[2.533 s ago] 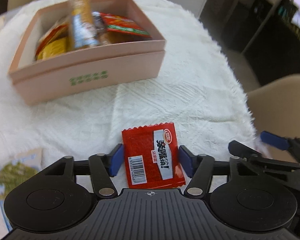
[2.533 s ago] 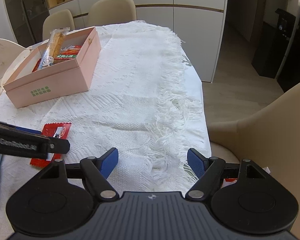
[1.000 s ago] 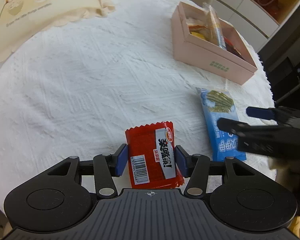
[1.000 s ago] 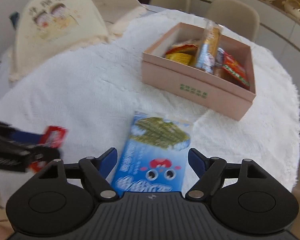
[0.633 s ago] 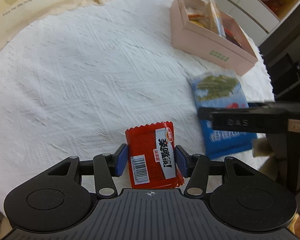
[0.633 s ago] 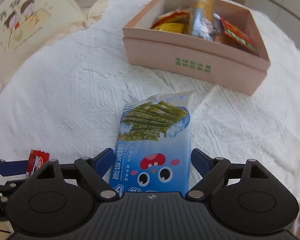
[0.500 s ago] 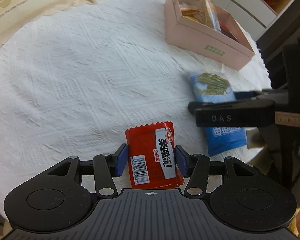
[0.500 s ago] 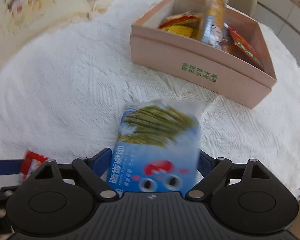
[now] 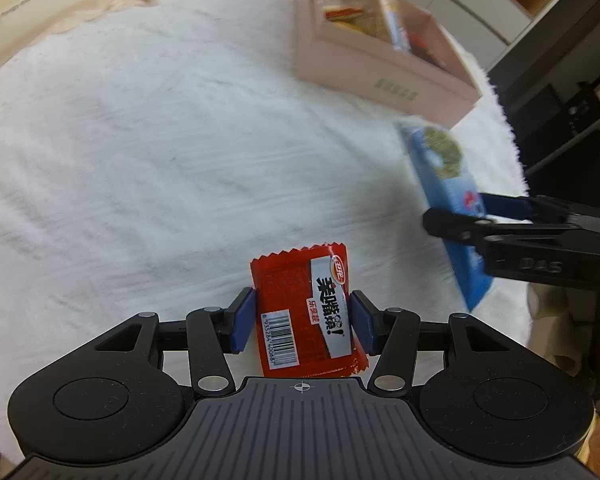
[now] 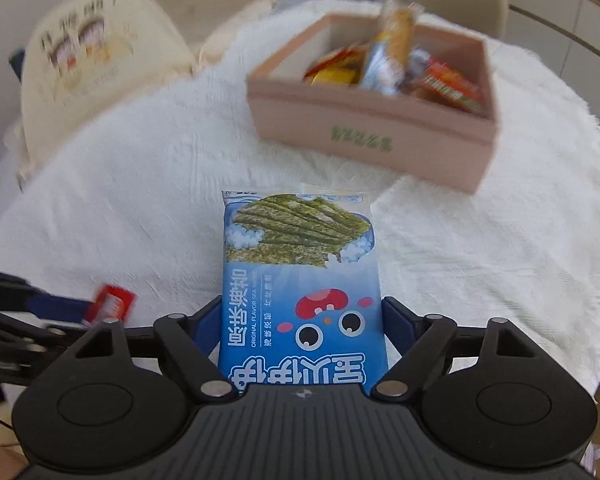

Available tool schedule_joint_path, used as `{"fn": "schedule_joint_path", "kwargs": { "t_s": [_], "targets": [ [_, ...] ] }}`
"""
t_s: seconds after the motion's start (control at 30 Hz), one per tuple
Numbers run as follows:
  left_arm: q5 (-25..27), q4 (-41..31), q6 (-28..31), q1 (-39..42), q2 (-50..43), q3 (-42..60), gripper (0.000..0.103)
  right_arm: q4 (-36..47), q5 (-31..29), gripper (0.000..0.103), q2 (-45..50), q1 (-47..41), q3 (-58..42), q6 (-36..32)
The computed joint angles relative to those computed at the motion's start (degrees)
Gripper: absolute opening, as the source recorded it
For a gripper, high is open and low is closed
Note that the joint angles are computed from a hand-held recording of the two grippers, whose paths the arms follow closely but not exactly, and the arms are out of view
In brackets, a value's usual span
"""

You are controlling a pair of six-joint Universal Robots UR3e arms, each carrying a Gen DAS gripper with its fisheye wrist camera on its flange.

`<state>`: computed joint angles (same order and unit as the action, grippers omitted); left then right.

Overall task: Organize snacks
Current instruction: 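Carry the small red packet and blue seaweed pack into the pink box, release both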

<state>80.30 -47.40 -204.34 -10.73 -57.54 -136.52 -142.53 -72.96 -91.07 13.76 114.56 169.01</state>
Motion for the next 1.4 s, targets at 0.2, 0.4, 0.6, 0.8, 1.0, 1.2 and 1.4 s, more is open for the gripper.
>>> {"fn": "schedule_joint_path", "kwargs": {
  "t_s": [0.2, 0.4, 0.6, 0.8, 1.0, 1.2, 1.4],
  "targets": [
    [-3.4, 7.3, 5.5, 4.2, -9.3, 15.9, 0.059, -4.2, -0.1, 0.081, -11.1, -5.5, 0.1, -0.5],
    [-6.4, 9.5, 9.0, 6.3, -34.7, 44.4, 0.068, -4.9, 0.3, 0.082, -11.8, -9.0, -6.0, 2.0],
    [-13.9, 21.0, 1.8, 12.6, -41.6, 42.0, 0.065, -3.4, -0.9, 0.083, -7.0, -9.4, -14.1, 5.4],
    [-18.7, 22.1, 7.9, 15.6, -41.9, 39.8, 0.064, -1.1, -5.2, 0.083, 7.1, -5.8, -28.5, 8.5],
    [-20.4, 28.2, 2.1, 17.3, -45.9, 37.3, 0.059, 10.3, -10.1, 0.083, 30.3, 0.2, -58.0, 13.5],
    [-13.9, 36.1, 6.5, 18.3, -37.6, 23.1, 0.059, 14.3, -8.7, 0.084, 47.0, 2.9, -73.8, 18.0],
    [-4.4, 51.7, 8.6, 13.3, -36.4, 5.9, 0.064, 7.7, -12.1, 0.084, 50.6, 5.2, -68.4, 19.6]
  ]
}}
